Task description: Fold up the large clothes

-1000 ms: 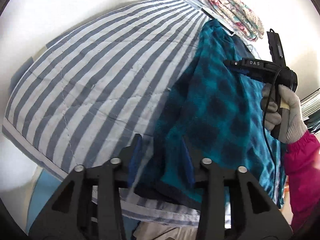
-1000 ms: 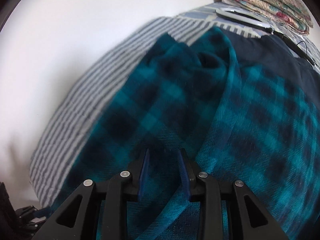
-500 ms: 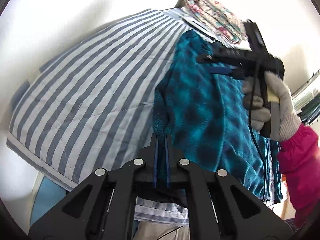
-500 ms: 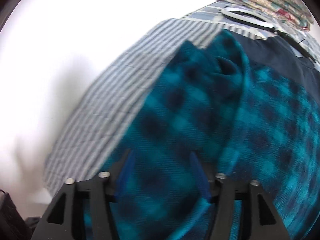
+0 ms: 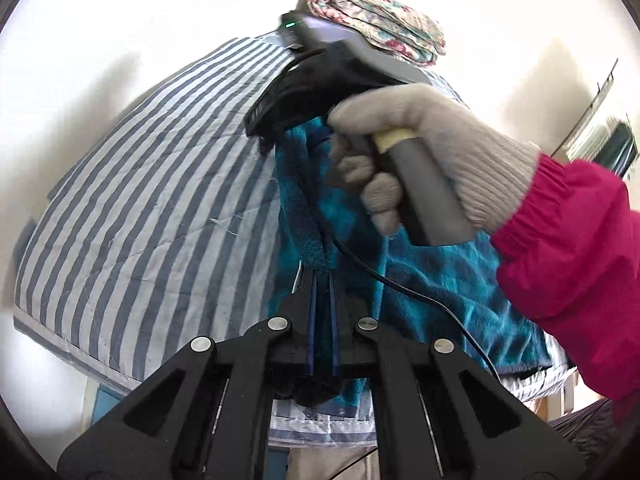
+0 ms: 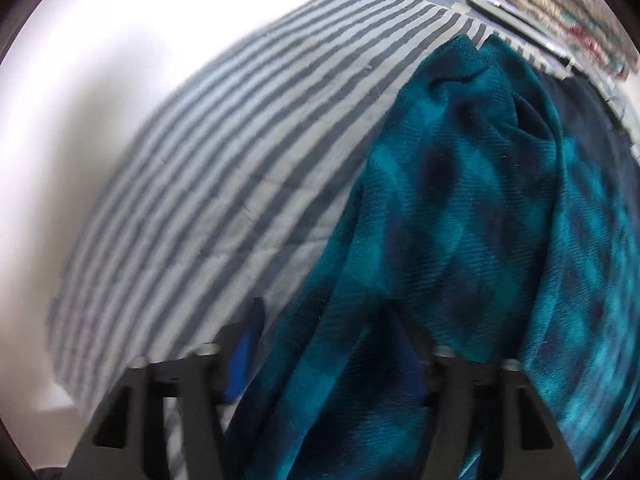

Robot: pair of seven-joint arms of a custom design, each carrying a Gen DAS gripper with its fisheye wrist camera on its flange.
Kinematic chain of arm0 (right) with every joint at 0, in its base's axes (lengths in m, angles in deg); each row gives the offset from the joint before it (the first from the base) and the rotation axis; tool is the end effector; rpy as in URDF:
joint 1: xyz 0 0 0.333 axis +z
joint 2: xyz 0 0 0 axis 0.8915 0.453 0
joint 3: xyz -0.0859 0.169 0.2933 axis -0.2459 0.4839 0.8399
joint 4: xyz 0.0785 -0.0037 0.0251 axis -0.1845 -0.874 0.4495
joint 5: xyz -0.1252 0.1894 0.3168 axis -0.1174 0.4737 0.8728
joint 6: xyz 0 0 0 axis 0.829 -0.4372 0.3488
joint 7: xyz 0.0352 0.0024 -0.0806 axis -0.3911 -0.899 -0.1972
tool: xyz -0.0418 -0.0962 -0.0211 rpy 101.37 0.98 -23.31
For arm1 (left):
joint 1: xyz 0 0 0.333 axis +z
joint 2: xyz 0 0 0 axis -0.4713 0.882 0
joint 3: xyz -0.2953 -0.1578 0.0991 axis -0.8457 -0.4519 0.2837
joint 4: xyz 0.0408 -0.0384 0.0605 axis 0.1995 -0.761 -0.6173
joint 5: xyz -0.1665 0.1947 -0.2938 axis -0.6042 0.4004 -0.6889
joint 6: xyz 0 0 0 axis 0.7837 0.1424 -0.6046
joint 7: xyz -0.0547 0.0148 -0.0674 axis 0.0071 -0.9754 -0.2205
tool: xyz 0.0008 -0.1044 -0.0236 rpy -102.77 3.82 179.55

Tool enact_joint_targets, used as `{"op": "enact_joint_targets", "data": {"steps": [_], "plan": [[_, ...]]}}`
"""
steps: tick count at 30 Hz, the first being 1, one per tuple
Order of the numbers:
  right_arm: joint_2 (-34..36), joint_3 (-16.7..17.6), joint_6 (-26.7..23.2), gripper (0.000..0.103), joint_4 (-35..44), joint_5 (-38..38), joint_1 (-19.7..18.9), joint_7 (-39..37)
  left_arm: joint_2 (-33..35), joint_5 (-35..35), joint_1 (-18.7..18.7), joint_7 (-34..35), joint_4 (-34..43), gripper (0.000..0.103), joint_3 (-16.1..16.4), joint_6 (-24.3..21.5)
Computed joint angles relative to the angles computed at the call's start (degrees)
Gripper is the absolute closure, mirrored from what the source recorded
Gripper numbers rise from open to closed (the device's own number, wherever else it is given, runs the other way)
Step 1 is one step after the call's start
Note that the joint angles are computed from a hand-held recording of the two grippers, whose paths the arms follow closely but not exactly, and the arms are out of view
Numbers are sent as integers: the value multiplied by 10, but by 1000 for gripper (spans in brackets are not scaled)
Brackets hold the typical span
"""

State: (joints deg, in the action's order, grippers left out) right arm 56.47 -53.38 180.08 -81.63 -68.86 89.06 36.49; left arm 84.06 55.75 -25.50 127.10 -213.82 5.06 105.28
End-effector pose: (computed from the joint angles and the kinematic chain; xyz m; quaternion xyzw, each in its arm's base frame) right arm 0.6220 0.3313 0.4596 -0.7862 0.6108 -0.0403 0.0846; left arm 0.5013 -0.2867 0.4001 -0.6040 0.7147 -0.3460 0.0689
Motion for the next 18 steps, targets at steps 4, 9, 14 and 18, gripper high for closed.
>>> {"op": "enact_joint_targets", "data": {"steps": [4,9,14,18], "plan": [[-29,1,42,91,-45,23,-14,8,-6,16,-30,-7,-3,100,22,4],[-104,34,171,95,-168,240,-99,-103,-4,108,-127,-56,13,101,111,7],[-183,37,234,96,-276,475,-146,-271,-5,172,-173,-78,18,101,142,4],[-235,9,247,96,-352,643,-157,-382,0,225,-214,-103,30,101,171,-6]]}}
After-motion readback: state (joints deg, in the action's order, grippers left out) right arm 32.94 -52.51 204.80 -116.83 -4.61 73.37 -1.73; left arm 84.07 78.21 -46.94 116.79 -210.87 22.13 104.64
